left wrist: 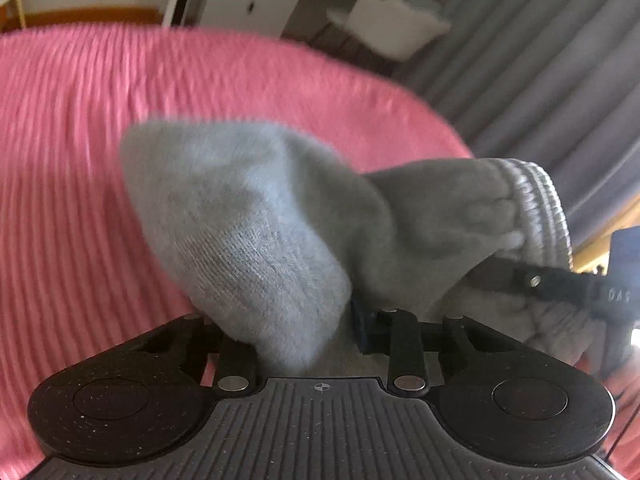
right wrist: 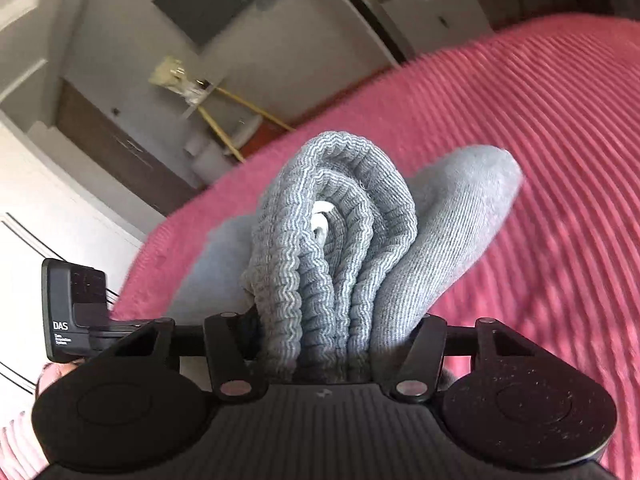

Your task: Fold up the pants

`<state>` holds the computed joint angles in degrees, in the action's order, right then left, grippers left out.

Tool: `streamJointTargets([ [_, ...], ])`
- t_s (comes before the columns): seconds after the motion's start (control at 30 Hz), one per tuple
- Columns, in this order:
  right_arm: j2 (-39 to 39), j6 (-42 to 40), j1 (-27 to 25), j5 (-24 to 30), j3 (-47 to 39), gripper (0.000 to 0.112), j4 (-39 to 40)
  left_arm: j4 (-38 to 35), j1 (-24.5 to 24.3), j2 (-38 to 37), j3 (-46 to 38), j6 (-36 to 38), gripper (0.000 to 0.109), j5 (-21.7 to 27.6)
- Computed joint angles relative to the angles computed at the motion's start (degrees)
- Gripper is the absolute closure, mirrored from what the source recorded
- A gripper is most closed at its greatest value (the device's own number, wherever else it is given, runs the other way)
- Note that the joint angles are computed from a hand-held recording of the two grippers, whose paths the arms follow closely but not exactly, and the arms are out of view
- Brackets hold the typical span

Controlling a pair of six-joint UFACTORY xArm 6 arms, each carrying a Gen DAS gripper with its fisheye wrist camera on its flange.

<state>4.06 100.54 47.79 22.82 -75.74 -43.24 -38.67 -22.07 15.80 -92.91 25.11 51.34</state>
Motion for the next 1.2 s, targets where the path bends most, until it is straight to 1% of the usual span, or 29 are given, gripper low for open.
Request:
streamJointTargets([
  [0.03,1.32,-1.01,-0.17,0.15,-2.45,0.057,-0.23,0.07,0.28,0.37,-1.13,-0.39,0.078,-0.21],
  [0.13,4.11,-1.42,-1.41,0.59,-7.48,0.057,-2.32,0.92,-0.28,2.31,-4.66,-2.01,0.078,-3.71],
  [0.23,7.15,1.04,-4.41,-2.34,-11.11,0.057,-5.29,2.46,-0.08,5.46,-9.17,-4.51,0.078,-5.9],
  [0.3,8.63,2.38,-6.43,-4.22,-12.19,0.057,-5.71,3.57,0.06,9.03,-13.22,-6.44,0.077,-5.88],
  [0.33,9.83,2.85,-7.38,-4.98,-12.93,0.057,-5.48,5.27,0.1,10.63,-14.83,-8.02,0.073,-5.69],
  [0.37,10.39,3.22,-7.92,-4.86,-12.95,0.057,-5.48,9.38,-0.17,12.79,-16.91,-11.61,0.07,-5.63],
  [0.4,11.01,2.88,-8.62,-5.31,-12.51,0.056,-4.17,15.37,-0.53,14.24,-18.08,-16.97,0.061,-5.56],
  [0.43,12.03,1.16,-8.96,-4.11,-12.75,0.05,-1.37,21.37,-0.4,15.9,-19.11,-21.99,0.049,-4.75],
  [0.47,12.49,-1.61,-8.97,-0.51,-12.72,0.044,1.7,27.37,-0.34,17.86,-21.56,-26.41,0.046,-2.01],
  [0.5,12.86,-6.69,-8.56,5.49,-13.54,0.035,7.02,33.36,-0.44,18.9,-22.81,-30.17,0.033,0.38],
  [0.53,13.52,-11.05,-8.48,11.48,-14.72,0.026,11.64,37.61,-0.88,18.37,-21.91,-33.46,0.026,0.37],
  [0.57,13.72,-13.29,-8.22,17.48,-16.17,0.022,13.87,39.46,-0.77,16.37,-18.61,-34.83,0.024,-2.04],
  [0.6,12.87,-14.25,-7.79,21.37,-16.23,0.018,13.69,39.6,-0.6,14.29,-15.32,-34.64,0.024,-5.08],
  [0.63,11.57,-14.1,-7.07,22.85,-15.59,0.016,11.2,42.14,-0.71,11.37,-10.96,-36.43,0.025,-8.77],
  [0.67,10.19,-12.09,-5.8,23.46,-14.62,0.016,6.36,45.54,-0.9,8.86,-6.97,-39.09,0.024,-11.81],
  [0.7,9.71,-9.92,-4.0,26.47,-15.02,0.016,2.24,48.78,-1.29,6.46,-3.41,-41.81,0.023,-14.59],
  [0.73,10.44,-9.14,-2.01,30.93,-17.35,0.016,-0.75,49.62,-1.45,4.67,-0.34,-42.53,0.018,-17.73],
  [0.77,11.04,-9.08,-0.24,33.0,-18.82,0.015,-3.76,48.56,-1.9,3.06,2.72,-41.59,0.015,-20.76],
  [0.8,11.39,-9.22,0.36,32.67,-19.02,0.015,-5.98,48.12,-1.96,3.11,3.38,-40.44,0.014,-21.93],
  [0.87,13.55,-9.59,2.32,33.87,-21.41,0.015,-8.47,53.82,-3.39,3.17,4.52,-43.8,0.014,-22.06],
  [0.93,15.47,-10.62,3.96,36.86,-22.74,0.015,-9.73,58.64,-4.31,3.71,5.54,-43.53,0.013,-21.7],
  [0.97,18.1,-14.02,4.19,39.94,-25.68,0.015,-8.28,62.37,-4.94,4.69,5.23,-45.85,0.013,-20.84],
  [1.0,18.96,-17.39,5.2,44.45,-26.69,0.015,-6.12,65.28,-5.2,5.14,5.82,-49.17,0.013,-21.69],
  [1.03,21.27,-20.12,4.69,46.56,-29.1,0.015,-3.81,67.05,-5.21,4.9,6.57,-51.9,0.013,-22.41],
  [1.07,22.06,-20.45,3.99,46.27,-29.56,0.015,-2.54,67.46,-4.94,2.3,9.42,-53.3,0.013,-22.8],
  [1.1,21.69,-19.42,3.22,44.16,-28.37,0.015,-2.24,66.46,-5.07,1.33,9.88,-53.21,0.013,-21.93],
  [1.13,22.0,-19.52,2.94,44.44,-29.33,0.015,-1.42,65.56,-5.22,-0.09,10.22,-53.07,0.013,-20.42],
  [1.17,23.47,-20.63,2.7,45.8,-32.3,0.015,-0.45,66.38,-4.98,-1.78,11.59,-54.38,0.013,-20.67],
  [1.2,23.3,-20.17,3.14,46.87,-33.11,0.015,-0.82,67.8,-4.54,-4.06,14.4,-55.79,0.013,-22.78],
])
